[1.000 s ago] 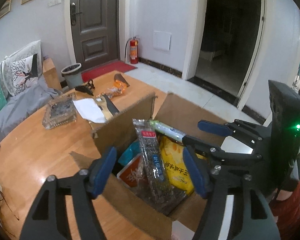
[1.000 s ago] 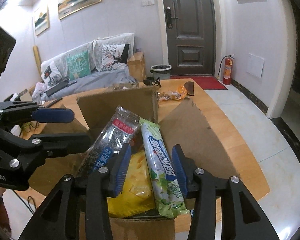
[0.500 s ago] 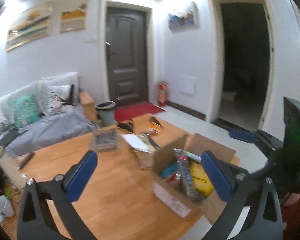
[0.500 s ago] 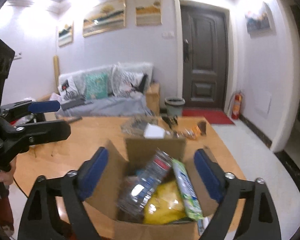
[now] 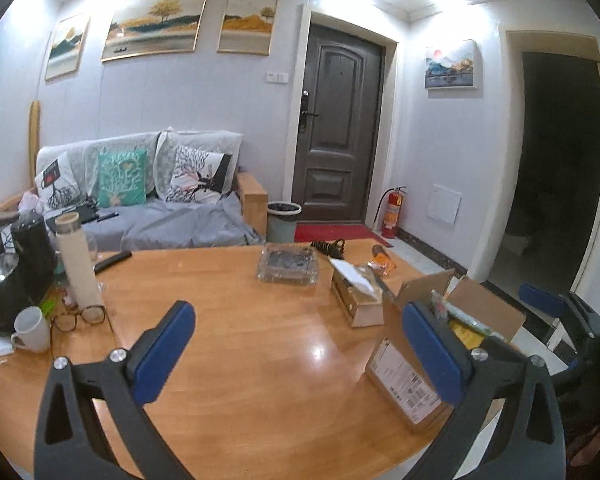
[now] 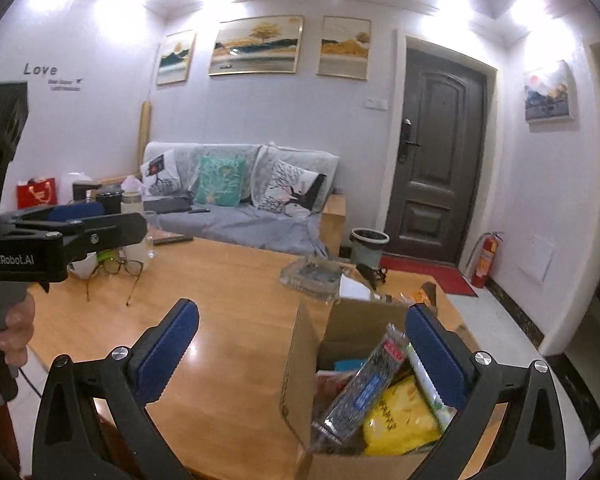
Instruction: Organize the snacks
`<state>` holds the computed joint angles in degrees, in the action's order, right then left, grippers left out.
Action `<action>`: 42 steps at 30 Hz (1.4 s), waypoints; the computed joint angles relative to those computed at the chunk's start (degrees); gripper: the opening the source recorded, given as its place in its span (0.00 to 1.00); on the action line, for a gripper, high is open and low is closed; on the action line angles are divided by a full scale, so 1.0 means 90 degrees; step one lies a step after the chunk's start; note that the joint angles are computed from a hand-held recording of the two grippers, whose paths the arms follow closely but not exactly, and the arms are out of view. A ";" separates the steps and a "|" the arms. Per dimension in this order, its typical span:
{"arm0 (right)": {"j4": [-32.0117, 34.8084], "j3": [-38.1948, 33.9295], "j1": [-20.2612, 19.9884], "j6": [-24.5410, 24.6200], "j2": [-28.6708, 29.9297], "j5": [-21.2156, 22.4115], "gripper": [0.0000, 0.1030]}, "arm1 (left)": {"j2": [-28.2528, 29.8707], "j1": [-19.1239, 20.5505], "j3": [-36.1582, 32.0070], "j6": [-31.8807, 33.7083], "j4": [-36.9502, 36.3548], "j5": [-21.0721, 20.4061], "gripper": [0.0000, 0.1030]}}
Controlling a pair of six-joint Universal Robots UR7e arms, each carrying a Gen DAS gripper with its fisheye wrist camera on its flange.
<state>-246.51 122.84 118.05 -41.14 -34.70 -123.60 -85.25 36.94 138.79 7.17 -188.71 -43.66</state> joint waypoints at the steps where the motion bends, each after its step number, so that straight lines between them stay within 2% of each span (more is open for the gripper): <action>1: 0.0013 0.0035 -0.0020 0.0167 0.0003 -0.0005 1.00 | 0.0011 0.0029 0.0016 -0.0012 0.0017 -0.0011 0.99; 4: 0.0074 0.0141 -0.0120 0.0524 -0.0023 0.0026 1.00 | 0.0148 0.0115 -0.0002 -0.0058 0.0066 -0.0065 0.99; 16: 0.0038 0.0275 -0.0253 0.0766 -0.0028 0.0152 1.00 | 0.0432 0.0062 -0.0035 0.0023 -0.0092 -0.0032 0.99; 42: 0.0025 0.0311 -0.0192 0.0844 -0.0015 0.0148 1.00 | 0.0351 0.0134 -0.0055 0.0105 -0.0012 -0.0166 0.99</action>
